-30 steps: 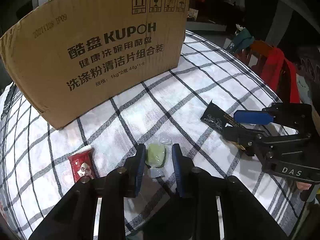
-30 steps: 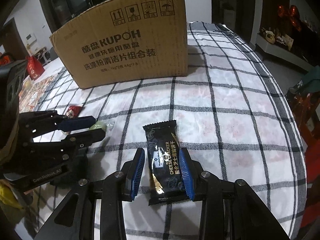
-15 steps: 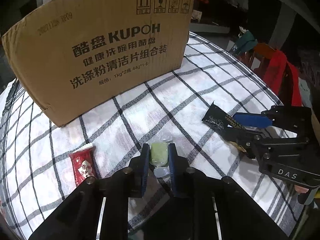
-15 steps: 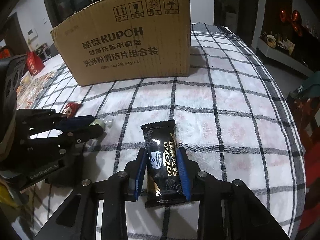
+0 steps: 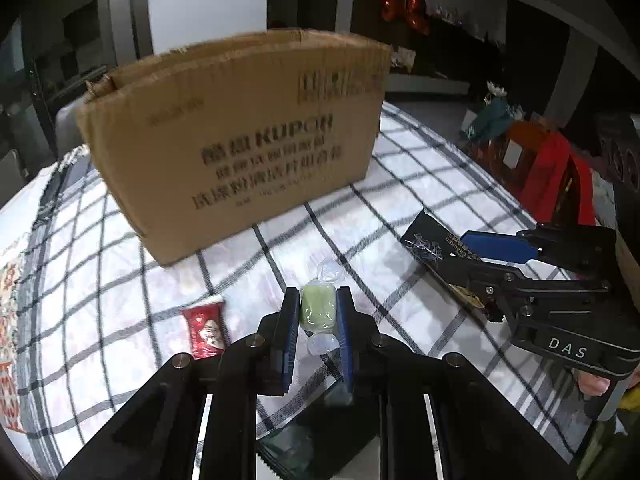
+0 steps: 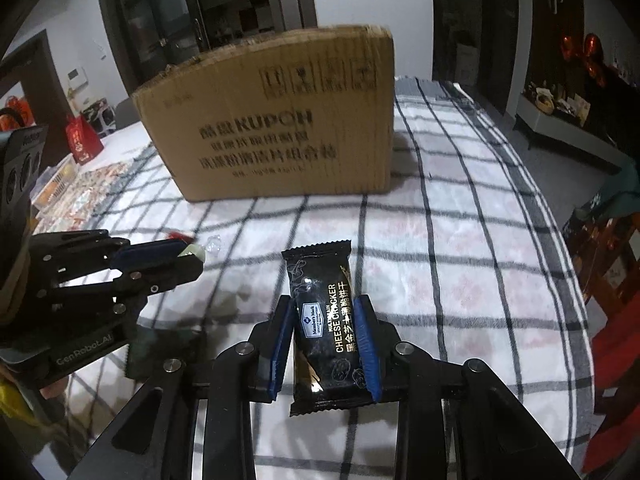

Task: Organize snacks
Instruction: 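Carry the green candy and Cheese Cracker packet into the box and open both tools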

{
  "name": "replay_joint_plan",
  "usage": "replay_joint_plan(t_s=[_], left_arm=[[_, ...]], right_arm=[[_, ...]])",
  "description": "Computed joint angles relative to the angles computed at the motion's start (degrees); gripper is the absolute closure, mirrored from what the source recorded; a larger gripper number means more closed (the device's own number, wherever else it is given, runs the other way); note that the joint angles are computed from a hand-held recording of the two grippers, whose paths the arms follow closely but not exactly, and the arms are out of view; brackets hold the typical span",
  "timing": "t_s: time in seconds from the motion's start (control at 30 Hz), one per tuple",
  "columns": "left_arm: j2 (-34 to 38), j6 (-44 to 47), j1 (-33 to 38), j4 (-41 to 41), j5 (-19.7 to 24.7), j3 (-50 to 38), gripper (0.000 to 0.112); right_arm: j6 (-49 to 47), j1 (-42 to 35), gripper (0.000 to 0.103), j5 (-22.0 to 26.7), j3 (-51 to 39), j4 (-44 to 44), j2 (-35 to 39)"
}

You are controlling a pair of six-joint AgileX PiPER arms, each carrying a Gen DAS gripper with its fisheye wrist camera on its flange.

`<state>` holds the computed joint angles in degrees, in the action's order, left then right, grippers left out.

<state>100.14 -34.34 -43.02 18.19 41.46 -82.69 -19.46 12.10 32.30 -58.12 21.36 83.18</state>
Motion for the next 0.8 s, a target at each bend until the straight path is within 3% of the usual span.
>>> replay_joint_plan(t_s=[0.3,0.8], left_arm=[[-3.83,-5.75,-1.6,7.04,3.04,-2.04,0.093],[-6.31,-5.05,-0.23,12.02,5.76,-9.46,0.093]], right_arm=[[-1.89,0.24,0.071,1.64,-3.95,3.19,-2.52],[-1.27,1.15,0.071,2.45,-15.79,4.78,-1.13]])
